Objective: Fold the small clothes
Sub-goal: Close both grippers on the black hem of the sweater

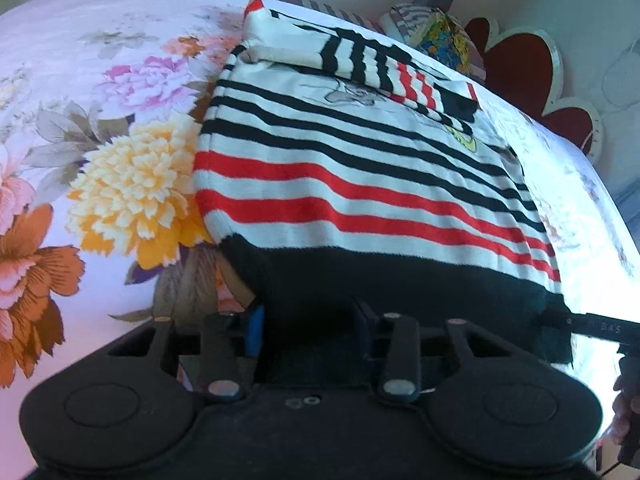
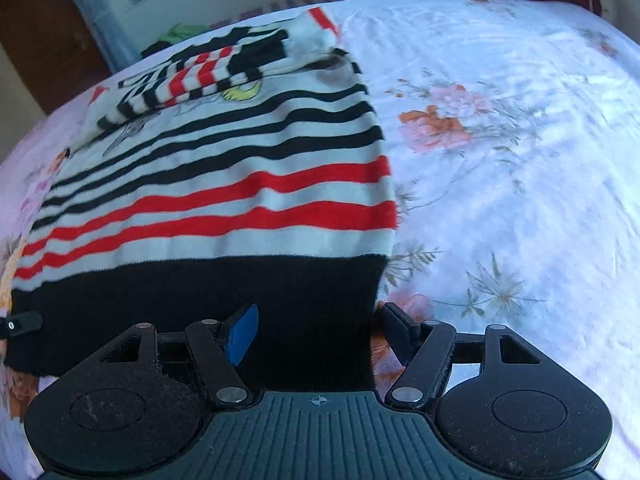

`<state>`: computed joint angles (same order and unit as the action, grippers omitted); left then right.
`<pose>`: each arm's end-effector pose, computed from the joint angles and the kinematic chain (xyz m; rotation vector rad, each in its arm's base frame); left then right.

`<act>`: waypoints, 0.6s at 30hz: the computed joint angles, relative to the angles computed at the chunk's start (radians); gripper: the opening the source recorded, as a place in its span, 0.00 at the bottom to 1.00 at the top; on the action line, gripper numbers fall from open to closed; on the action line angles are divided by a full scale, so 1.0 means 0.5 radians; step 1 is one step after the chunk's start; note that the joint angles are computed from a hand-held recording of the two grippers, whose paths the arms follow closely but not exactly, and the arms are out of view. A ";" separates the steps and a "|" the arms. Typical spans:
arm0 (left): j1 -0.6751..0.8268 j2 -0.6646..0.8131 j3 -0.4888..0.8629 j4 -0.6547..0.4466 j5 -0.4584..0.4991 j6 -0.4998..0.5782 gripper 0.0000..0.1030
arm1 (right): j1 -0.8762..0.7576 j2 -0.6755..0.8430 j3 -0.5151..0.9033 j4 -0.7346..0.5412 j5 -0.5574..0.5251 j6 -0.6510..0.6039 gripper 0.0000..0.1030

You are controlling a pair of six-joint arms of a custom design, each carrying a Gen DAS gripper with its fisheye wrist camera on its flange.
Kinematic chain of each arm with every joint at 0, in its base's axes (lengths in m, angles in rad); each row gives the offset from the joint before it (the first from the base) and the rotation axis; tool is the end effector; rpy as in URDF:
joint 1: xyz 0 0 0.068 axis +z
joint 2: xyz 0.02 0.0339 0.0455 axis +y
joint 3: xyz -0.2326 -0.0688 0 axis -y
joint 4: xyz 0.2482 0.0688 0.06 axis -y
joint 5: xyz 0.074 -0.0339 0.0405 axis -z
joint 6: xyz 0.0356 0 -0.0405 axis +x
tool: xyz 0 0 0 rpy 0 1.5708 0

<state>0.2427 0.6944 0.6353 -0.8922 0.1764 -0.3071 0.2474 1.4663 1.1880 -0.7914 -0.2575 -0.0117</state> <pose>0.1528 0.0314 0.2188 -0.6148 2.4422 -0.2484 0.2915 0.0830 0.2392 -0.4284 2.6104 0.4195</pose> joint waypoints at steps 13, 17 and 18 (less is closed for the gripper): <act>0.270 0.081 0.040 -0.091 0.254 0.225 0.22 | -0.046 0.009 0.005 -0.023 -0.075 -0.090 0.52; 0.214 0.066 0.022 -0.058 0.218 0.145 0.19 | -0.015 -0.007 0.005 -0.044 -0.063 -0.080 0.40; 0.203 0.058 0.019 -0.060 0.210 0.147 0.18 | -0.023 -0.004 0.017 -0.060 -0.077 -0.082 0.32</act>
<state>0.3444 0.7232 0.6451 -0.9223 0.2816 -0.2335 0.2357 1.4644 1.1964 -0.8214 -0.2962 -0.0528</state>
